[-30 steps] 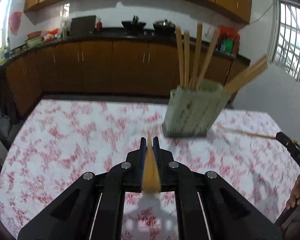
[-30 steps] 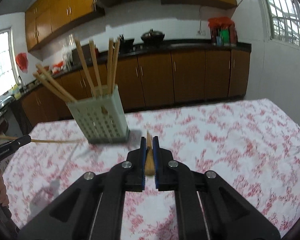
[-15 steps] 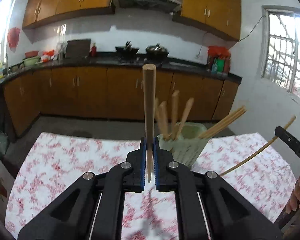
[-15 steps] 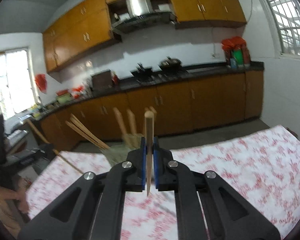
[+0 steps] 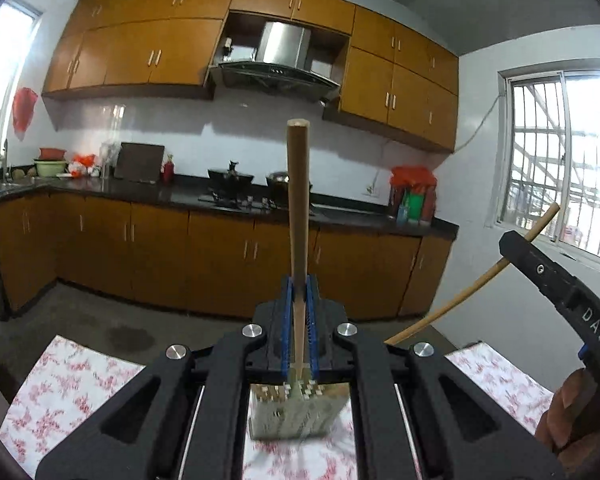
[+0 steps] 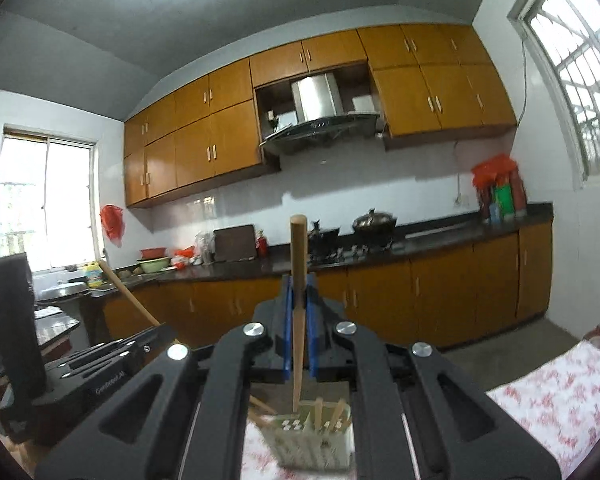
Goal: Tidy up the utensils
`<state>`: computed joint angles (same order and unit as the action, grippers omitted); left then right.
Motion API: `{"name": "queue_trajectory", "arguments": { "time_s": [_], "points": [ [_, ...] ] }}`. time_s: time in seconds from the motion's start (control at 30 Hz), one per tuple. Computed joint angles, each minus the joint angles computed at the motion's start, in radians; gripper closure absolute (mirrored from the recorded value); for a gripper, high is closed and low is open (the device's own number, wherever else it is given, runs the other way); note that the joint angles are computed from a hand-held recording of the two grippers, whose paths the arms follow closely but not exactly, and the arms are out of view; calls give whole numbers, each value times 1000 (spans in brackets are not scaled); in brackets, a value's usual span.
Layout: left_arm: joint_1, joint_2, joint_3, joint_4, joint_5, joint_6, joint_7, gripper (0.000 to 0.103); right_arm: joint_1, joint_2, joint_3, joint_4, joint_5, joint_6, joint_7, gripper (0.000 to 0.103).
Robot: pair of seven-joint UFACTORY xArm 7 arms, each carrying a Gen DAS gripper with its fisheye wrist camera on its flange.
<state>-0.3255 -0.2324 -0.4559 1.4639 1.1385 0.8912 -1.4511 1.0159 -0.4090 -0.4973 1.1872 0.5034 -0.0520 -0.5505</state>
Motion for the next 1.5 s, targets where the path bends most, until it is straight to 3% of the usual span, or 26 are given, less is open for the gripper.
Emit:
{"name": "queue_trajectory", "arguments": {
  "time_s": [0.17,0.4,0.53,0.63,0.67,0.7,0.8,0.83,0.97,1.1,1.13,1.27,1.37,1.5],
  "points": [
    [-2,48,19,1,55,-16,-48,95,-18,137,-28,73,22,19,-6,95],
    [-29,63,78,-73,58,-64,-86,95,-115,222,21,94,110,123,-35,95],
    [-41,70,94,-82,28,-78,-71,95,-183,231,88,87,115,132,-36,95],
    [-40,48,102,-97,1,-99,-76,95,-229,220,134,74,123,141,-44,87],
    [-37,44,102,-94,-9,-103,-69,94,-249,214,154,68,120,134,-42,78],
    [-33,41,101,-93,-14,-106,-65,88,-263,208,171,59,125,124,-46,71],
    [-18,14,78,-93,-9,-77,-80,51,-299,177,208,42,157,114,-76,69],
    [-14,-8,69,-101,-5,-65,-86,46,-312,160,220,33,170,111,-84,67],
    [6,-65,36,-125,-25,-43,-77,32,-358,70,264,-37,209,82,-108,43],
    [40,-140,-36,-164,-41,35,-50,8,-435,-64,340,-188,128,9,-58,10],
    [46,-173,-68,-186,-40,77,-44,4,-465,-97,369,-235,106,-17,-45,7],
    [85,-234,-170,-229,-67,183,-28,2,-594,-208,483,-396,45,-62,11,4],
    [102,-277,-227,-273,-122,236,-33,2,-739,-286,592,-497,22,0,98,4],
    [123,-314,-285,-315,-203,285,-32,2,-742,-353,597,-604,2,15,169,4]
  ]
}}
